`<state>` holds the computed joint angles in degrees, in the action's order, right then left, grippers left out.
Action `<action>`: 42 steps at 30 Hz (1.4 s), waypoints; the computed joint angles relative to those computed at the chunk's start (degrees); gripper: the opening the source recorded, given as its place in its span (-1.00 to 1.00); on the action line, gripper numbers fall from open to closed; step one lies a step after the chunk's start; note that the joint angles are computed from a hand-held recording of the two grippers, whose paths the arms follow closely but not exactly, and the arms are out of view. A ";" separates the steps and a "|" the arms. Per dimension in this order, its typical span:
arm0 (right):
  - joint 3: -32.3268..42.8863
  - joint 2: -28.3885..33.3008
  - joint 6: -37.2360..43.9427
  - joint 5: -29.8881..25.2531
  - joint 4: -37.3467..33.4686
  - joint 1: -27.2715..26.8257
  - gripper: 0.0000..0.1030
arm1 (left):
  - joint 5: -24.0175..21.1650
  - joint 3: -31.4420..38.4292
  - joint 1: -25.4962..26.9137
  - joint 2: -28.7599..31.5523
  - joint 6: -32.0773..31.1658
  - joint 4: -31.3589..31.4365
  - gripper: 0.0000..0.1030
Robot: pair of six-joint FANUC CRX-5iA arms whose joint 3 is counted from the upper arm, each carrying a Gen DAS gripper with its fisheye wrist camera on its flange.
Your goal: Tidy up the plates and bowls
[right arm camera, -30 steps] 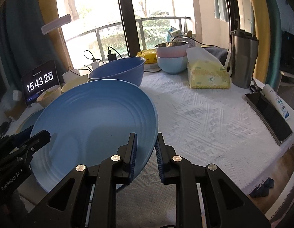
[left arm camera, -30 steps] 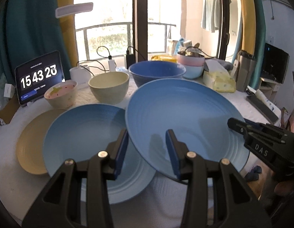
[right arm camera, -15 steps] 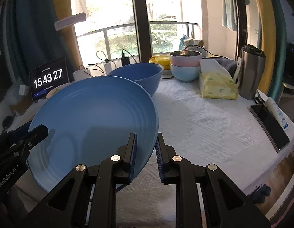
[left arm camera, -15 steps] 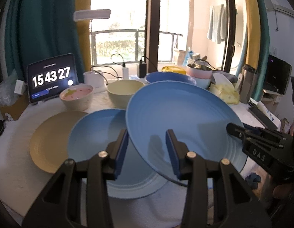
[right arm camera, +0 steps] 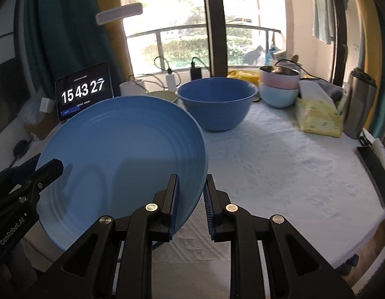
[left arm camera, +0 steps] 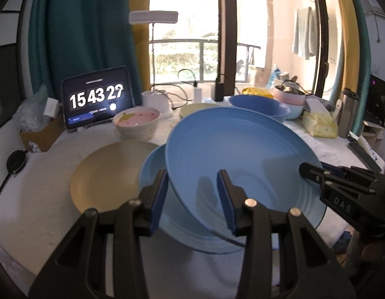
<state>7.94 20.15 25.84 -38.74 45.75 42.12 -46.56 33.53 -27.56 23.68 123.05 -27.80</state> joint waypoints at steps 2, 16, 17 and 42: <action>1.56 1.05 1.61 -0.40 -1.54 0.28 -0.58 | -0.60 -0.25 0.15 -0.11 0.45 -0.52 -0.18; 10.78 7.39 9.38 -4.94 -9.26 1.29 -0.58 | -3.72 -0.20 1.83 1.47 -0.74 0.30 -0.18; 11.19 7.72 9.49 -5.33 -9.49 1.27 -0.58 | -3.87 -0.02 1.90 1.74 -1.19 0.47 -0.18; 18.98 12.54 13.44 -8.14 -18.48 -0.79 -0.30 | -2.29 1.74 5.00 4.26 0.36 2.13 -0.08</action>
